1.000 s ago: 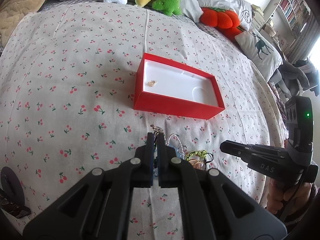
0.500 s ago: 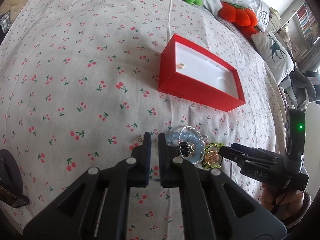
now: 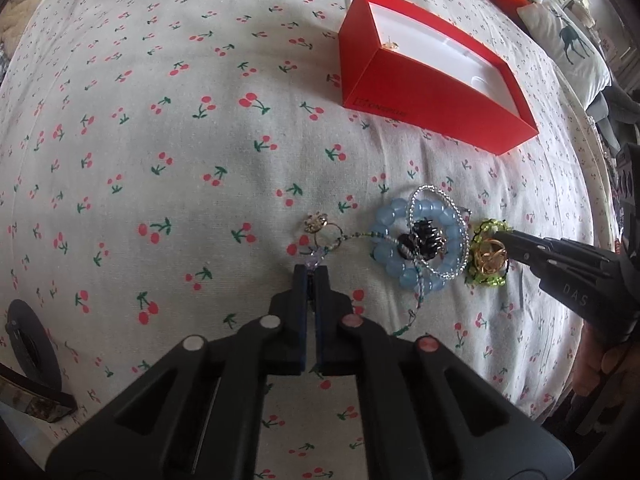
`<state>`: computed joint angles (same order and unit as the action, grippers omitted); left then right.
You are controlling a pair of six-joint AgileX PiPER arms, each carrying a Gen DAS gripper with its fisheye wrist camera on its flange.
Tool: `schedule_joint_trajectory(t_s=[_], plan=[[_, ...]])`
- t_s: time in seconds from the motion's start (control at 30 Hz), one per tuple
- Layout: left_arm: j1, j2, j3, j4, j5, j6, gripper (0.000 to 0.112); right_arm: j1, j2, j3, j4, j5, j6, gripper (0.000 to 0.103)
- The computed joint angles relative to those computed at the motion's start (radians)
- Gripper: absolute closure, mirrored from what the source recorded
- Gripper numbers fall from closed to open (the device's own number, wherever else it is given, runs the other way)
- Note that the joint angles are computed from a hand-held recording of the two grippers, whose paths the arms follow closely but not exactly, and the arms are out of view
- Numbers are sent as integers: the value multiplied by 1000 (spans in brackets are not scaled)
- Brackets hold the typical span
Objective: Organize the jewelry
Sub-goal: 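Lift the multicolor bracelet with the left tool while the right tool lifts the green bracelet, then lower both bracelets into the red box and open both tools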
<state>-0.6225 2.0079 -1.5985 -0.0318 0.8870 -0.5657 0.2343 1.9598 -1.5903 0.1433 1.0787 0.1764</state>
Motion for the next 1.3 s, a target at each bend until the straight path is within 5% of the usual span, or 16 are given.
schedule_joint_trajectory(t_s=[0.4, 0.73, 1.3], plan=[[-22, -143, 40, -7, -94, 22, 109, -33, -124, -32, 93, 7, -70, 97], [-35, -133, -78, 85, -118, -41, 109, -48, -144, -137, 91, 5, -41, 97], [2, 195, -465, 196, -99, -166, 109, -125, 50, -395, 128, -35, -29, 97]])
